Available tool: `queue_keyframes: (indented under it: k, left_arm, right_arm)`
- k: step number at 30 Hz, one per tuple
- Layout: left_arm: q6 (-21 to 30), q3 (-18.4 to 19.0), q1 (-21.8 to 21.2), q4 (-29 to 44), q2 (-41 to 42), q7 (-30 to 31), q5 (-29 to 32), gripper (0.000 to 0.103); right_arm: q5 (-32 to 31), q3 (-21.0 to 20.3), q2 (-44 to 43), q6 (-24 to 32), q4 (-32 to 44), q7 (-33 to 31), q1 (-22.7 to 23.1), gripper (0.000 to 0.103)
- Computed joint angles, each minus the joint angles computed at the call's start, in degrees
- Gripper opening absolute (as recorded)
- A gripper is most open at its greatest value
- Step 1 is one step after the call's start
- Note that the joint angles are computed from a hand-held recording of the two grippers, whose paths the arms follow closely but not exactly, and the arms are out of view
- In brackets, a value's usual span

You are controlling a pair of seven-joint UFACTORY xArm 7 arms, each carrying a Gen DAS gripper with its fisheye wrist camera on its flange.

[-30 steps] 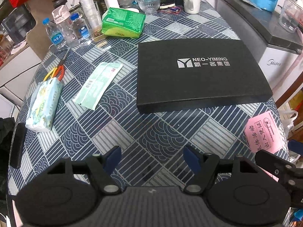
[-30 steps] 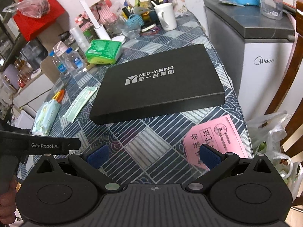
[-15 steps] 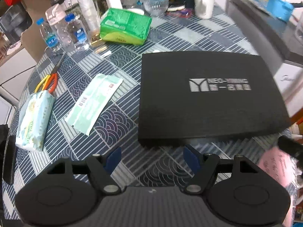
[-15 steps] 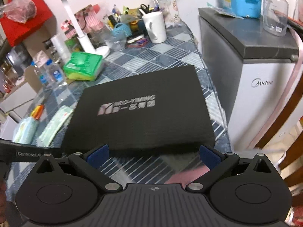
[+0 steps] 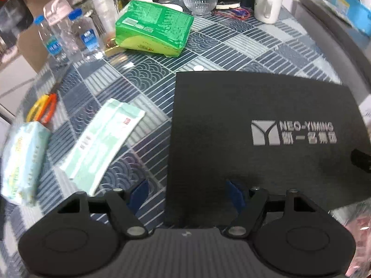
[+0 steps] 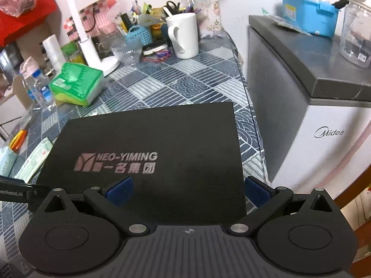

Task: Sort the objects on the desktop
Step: 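Close both tools on opposite edges of the black lid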

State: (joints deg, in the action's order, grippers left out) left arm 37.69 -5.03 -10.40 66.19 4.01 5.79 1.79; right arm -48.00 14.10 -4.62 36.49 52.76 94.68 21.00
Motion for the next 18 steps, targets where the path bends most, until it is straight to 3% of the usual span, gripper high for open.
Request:
queue_keyframes:
  k: [5,10,14,18]
  left_arm:
    - [-1.7,-0.1,0.3,1.1,1.7,1.1,-3.2,0.087]
    - [-4.4,-0.3,-0.2,1.7,3.5,0.7,-2.1,0.102]
    - [-6.2,-0.9,0.6,2.4,4.9,4.3,-6.0,0.103]
    - [-6.3,-2.0,2.4,3.1,6.1,10.2,-13.9,0.103]
  right_arm:
    - [-1.7,-1.0,1.2,-2.5,-0.3,0.5,-0.9,0.103]
    - [-1.3,-1.9,3.0,-2.9,0.6,-0.9,-0.8,0.103]
    - [-1.5,-2.7,3.5,-4.4,0.2,-0.7,-0.7,0.103]
    - [-2.2,-3.1,3.2,-6.0,-0.6,0.3,-0.9,0.103]
